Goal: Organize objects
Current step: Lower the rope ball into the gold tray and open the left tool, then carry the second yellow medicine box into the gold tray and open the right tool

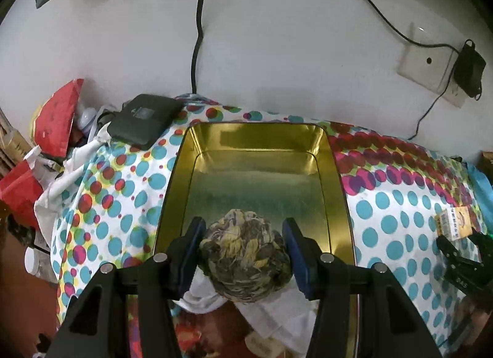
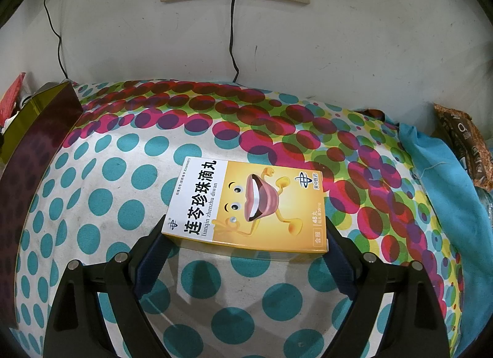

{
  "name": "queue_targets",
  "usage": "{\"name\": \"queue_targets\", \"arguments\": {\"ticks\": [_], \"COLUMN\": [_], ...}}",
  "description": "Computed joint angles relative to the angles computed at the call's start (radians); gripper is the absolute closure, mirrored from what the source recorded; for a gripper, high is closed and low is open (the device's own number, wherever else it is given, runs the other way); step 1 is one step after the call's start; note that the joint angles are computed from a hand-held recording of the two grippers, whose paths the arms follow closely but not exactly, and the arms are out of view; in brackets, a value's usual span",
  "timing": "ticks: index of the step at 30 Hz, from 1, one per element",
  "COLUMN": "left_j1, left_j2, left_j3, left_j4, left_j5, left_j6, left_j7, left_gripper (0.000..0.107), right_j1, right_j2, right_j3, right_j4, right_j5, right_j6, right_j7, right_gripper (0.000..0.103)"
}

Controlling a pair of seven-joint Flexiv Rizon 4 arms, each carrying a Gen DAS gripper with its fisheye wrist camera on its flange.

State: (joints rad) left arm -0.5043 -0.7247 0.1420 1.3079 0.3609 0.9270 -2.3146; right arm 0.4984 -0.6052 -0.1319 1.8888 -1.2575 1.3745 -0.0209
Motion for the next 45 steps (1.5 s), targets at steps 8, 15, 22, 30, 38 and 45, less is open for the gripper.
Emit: {"name": "queue_targets", "arguments": {"ticks": [8, 15, 22, 30, 38, 45], "left_j1": [0.029, 0.043, 0.069, 0.021, -0.045, -0.081], "left_j2": [-0.069, -0.096, -0.073, 0.023, 0.199, 0.332], "left_j3": [-0.019, -0.029, -0.050, 0.004, 0.036, 0.028], "left_j4": [-0.087, -0.105, -0.038, 0.073, 0.262, 0.389], "left_j5": [-0.050, -0.098, -0.146, -0.095, 0.062, 0.242], "left_j6": [-0.044, -0.079, 0.011, 0.065, 0.115, 0.125], "left_j7": [0.043, 0.057, 0.074, 0.041, -0.091, -0.245], "left_gripper": [0.054, 0.053, 0.047, 0.046, 0.046, 0.046], "right_j1": [-0.003, -0.010, -0.013, -0.017, -0.007, -0.027], "right_j2": [0.004, 0.005, 0.006, 0.000, -0.004, 0.029], "right_j3": [0.001, 0.008, 0.010, 0.010, 0.002, 0.016], "right_j4": [0.004, 0.004, 0.004, -0.002, -0.014, 0.000], "right_j5": [-0.010, -0.017, -0.022, -0.021, -0.041, -0.189], "right_j6": [-0.005, -0.010, -0.012, 0.001, -0.004, -0.031], "right_j7": [0.003, 0.006, 0.007, 0.007, 0.011, 0.143], "right_gripper": [0.015, 0.015, 0.015, 0.016, 0.017, 0.017]}}
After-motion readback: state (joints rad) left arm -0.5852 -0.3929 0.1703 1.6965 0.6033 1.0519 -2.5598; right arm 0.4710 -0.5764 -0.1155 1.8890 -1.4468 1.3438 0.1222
